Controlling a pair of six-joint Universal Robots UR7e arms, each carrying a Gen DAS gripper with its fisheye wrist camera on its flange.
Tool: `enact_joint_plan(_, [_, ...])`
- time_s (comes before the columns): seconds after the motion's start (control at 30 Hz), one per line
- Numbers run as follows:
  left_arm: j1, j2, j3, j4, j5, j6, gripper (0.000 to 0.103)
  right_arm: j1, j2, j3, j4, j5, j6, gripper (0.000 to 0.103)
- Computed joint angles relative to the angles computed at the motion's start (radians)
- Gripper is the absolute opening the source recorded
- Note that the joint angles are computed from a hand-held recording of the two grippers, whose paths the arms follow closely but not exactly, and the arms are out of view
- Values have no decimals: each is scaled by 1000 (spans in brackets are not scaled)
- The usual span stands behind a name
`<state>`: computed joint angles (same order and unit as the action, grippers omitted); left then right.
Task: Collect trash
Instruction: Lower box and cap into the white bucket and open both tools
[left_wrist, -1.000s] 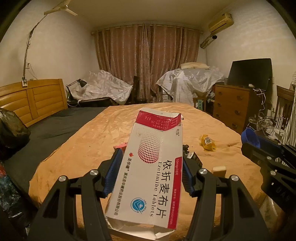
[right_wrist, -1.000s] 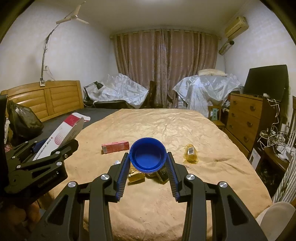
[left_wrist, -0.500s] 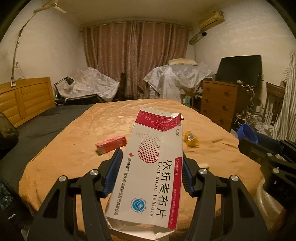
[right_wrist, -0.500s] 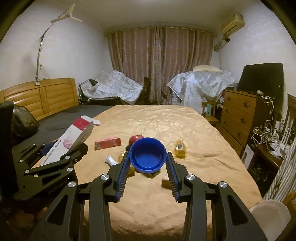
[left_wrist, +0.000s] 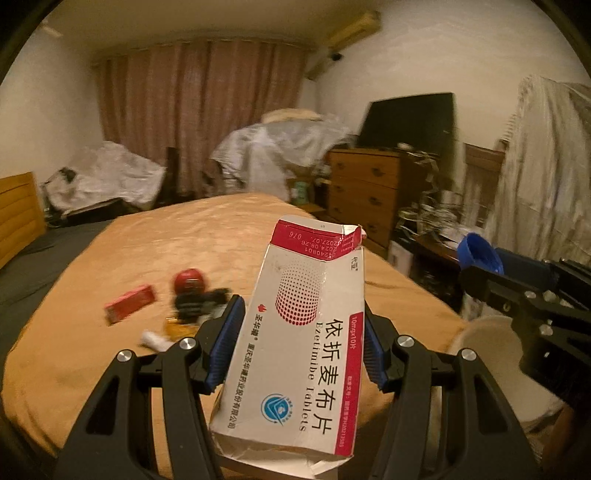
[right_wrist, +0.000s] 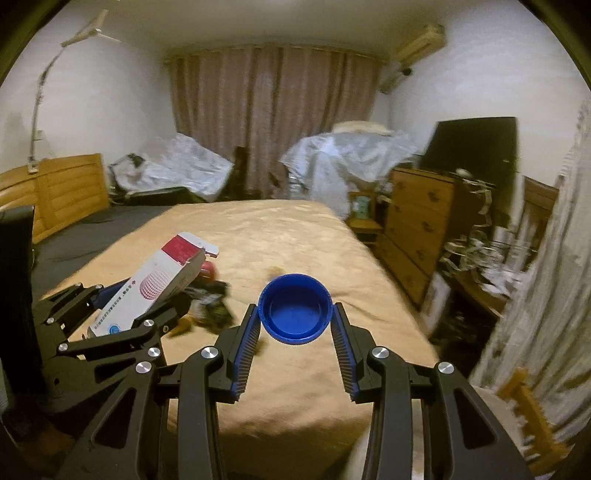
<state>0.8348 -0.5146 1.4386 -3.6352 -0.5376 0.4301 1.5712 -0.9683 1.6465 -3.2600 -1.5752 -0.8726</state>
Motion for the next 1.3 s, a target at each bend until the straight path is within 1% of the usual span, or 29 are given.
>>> enact_joint_plan(0.13, [-9, 34, -50, 152, -77, -75, 56, -50, -55, -15, 47, -38, 16, 41])
enact_joint_plan(0.23, [-14, 55, -83, 268, -135, -125, 56, -99, -95, -52, 131, -72, 43, 41])
enact_joint_plan(0.3, [-16, 78, -121, 345, -172, -149, 56, -129, -106, -83, 177, -88, 45, 41])
enact_joint_plan(0.37, [-18, 99, -157, 432, -209, -183, 56, -158, -119, -120, 243, -122, 43, 41])
enact_joint_plan(0.47, [-18, 124, -203, 536, -251, -220, 56, -189, -114, -184, 337, -158, 52, 41])
enact_joint_plan(0.53, [-18, 146, -248, 643, -284, -254, 56, -209, -109, -227, 402, -175, 56, 41])
enact_joint_plan(0.57, [-16, 155, -270, 685, -297, -268, 56, -225, -105, -263, 464, -182, 68, 41])
enact_joint_plan(0.63, [-8, 183, -336, 805, -326, -301, 56, -241, -93, -303, 521, -194, 76, 41])
enact_joint_plan(0.67, [-2, 196, -372, 878, -344, -322, 56, -255, -82, -344, 585, -199, 90, 41])
enact_joint_plan(0.7, [2, 214, -407, 926, -353, -332, 56, -257, -67, -372, 611, -209, 93, 41])
enact_joint_plan(0.73, [5, 228, -432, 962, -358, -338, 56, -251, -64, -365, 610, -225, 97, 41])
enact_joint_plan(0.77, [7, 239, -453, 993, -364, -346, 56, -257, -55, -392, 647, -230, 100, 41])
enact_joint_plan(0.83, [19, 267, -519, 1109, -401, -380, 57, -268, -35, -439, 712, -239, 104, 41])
enact_joint_plan(0.9, [25, 290, -563, 1164, -405, -395, 57, -262, -24, -441, 720, -257, 115, 41])
enact_joint_plan(0.97, [29, 302, -589, 1209, -413, -408, 57, -265, -14, -461, 751, -253, 130, 41])
enact_joint_plan(1.1, [31, 309, -600, 1230, -405, -409, 57, -267, -12, -459, 759, -253, 137, 41])
enact_joint_plan(1.3, [29, 307, -599, 1227, -396, -410, 57, -268, -10, -454, 760, -240, 143, 41])
